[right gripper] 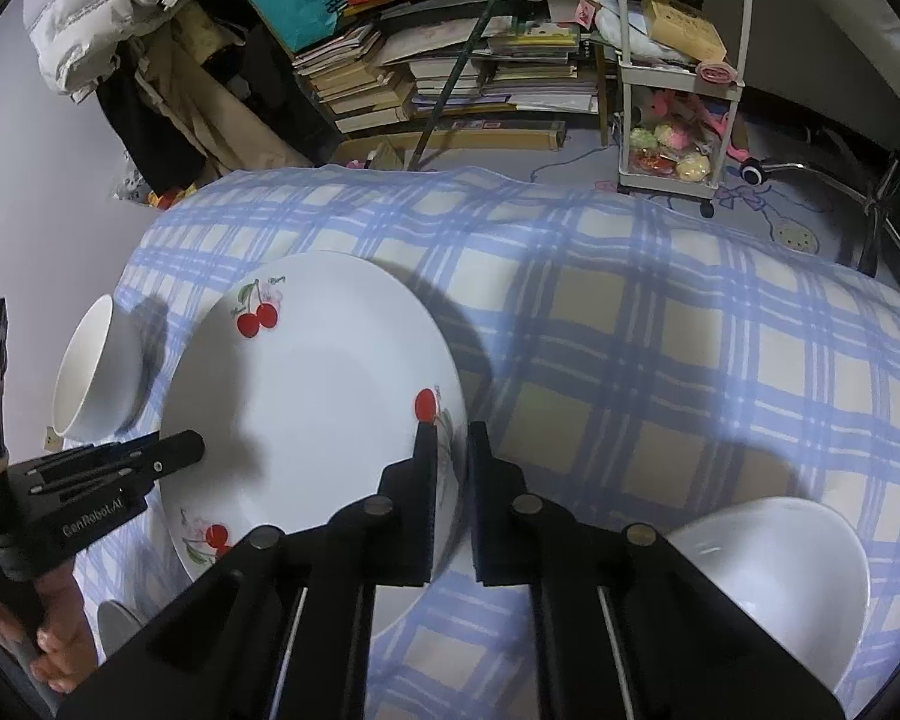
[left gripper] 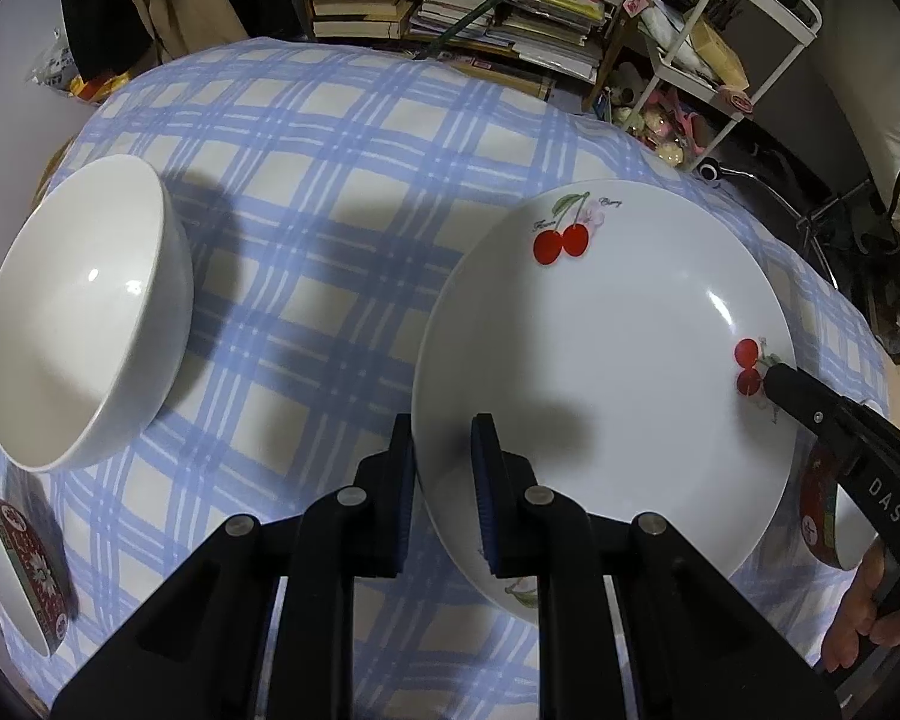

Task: Organize plates and bowls
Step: 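Lift and carry the cherry plates with both grippers across the table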

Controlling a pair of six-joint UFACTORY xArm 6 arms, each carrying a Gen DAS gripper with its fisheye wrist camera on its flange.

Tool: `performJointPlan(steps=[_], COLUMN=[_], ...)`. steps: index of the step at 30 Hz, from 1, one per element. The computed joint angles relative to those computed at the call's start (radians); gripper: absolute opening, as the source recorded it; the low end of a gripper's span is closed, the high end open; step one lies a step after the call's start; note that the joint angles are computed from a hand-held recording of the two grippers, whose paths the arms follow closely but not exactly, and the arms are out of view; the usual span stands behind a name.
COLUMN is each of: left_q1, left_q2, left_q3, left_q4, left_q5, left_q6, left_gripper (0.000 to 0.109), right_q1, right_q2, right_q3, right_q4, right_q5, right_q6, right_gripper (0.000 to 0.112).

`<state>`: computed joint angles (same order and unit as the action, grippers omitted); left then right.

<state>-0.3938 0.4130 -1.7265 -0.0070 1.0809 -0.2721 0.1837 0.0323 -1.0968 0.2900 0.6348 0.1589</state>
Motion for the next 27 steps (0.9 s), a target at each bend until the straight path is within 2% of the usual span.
performJointPlan(steps=[10, 19, 23, 27], left_q1=[0.008, 0.02, 0.021, 0.022], left_q2=[-0.101, -0.201, -0.255, -0.306], left_q3=[0.118, 0.206, 0.256, 0.302], left_q4=[0.012, 0.006, 0.034, 0.031], left_q5=[-0.006, -0.01, -0.022, -0.015], left_q6=[0.04, 0.042, 0.026, 0.042], left_gripper=[0.018, 0.018, 0.018, 0.018], right_q1=[0.022, 0.058, 0.071, 0.086], right_q2=[-0.075, -0.138, -0.175, -0.214], right_q3=[0.049, 0.094, 0.121, 0.145], right_q4=[0.041, 0.017, 0.081, 0.076], right_q5=[0.022, 0.012, 0.0, -0.003], right_q6=[-0.069, -0.014, -0.036, -0.012], right_gripper=[0.007, 0.007, 0.007, 0.007])
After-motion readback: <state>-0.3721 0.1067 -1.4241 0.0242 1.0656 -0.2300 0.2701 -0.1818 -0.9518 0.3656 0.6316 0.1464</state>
